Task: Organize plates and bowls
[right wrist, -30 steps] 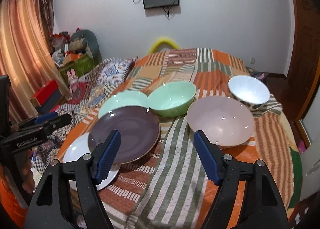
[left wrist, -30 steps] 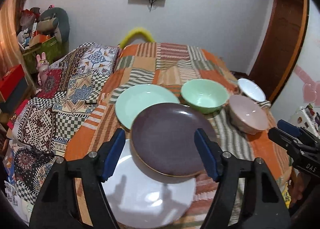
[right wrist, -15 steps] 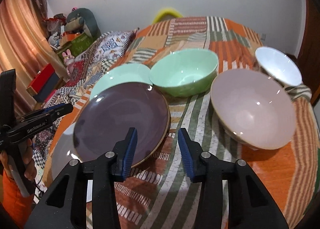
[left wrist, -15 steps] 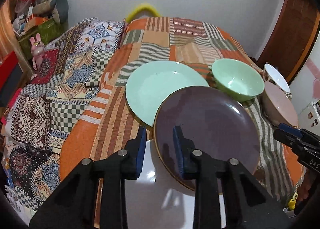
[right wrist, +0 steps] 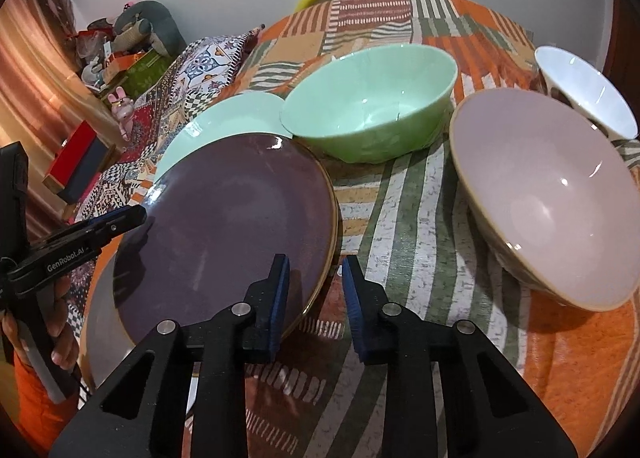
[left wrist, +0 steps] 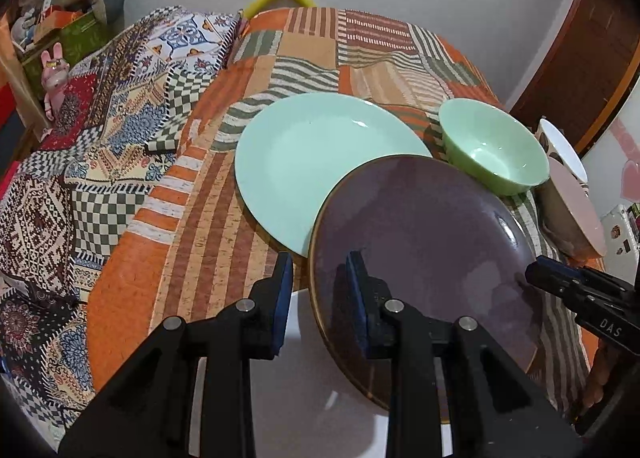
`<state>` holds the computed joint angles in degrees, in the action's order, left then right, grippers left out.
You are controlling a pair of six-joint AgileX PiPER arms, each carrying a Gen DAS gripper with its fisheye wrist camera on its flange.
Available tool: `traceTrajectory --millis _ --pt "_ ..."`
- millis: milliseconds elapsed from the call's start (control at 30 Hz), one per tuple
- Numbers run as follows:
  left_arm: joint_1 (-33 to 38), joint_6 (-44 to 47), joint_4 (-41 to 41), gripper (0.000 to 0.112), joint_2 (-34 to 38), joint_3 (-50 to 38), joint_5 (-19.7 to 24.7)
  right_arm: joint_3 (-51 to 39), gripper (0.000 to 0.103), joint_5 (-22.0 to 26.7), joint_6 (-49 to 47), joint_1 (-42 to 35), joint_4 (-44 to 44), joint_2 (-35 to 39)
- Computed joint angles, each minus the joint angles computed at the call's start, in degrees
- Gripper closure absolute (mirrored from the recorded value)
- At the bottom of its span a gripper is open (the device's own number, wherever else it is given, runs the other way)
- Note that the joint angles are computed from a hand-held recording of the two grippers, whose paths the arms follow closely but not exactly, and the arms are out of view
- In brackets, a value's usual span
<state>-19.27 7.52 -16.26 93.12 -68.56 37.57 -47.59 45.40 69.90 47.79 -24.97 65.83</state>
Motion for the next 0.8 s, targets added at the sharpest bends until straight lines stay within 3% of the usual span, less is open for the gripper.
traceTrajectory --millis 267,500,800 --pt "1.4 4.5 -6.9 0.089 1.9 -0.4 0.1 -0.7 0.082 -1.5 -2.7 -1.6 2.0 1.9" --pt "1.9 5.2 -8.4 0.090 1.8 -0.1 0.2 -1.0 0.083 -3.4 -5.3 -3.8 5.2 2.7" --pt "0.7 2.0 -5.8 0.090 -0.9 1.4 1.0 -1.2 0.084 -1.2 -3.0 -2.3 4.2 1.7"
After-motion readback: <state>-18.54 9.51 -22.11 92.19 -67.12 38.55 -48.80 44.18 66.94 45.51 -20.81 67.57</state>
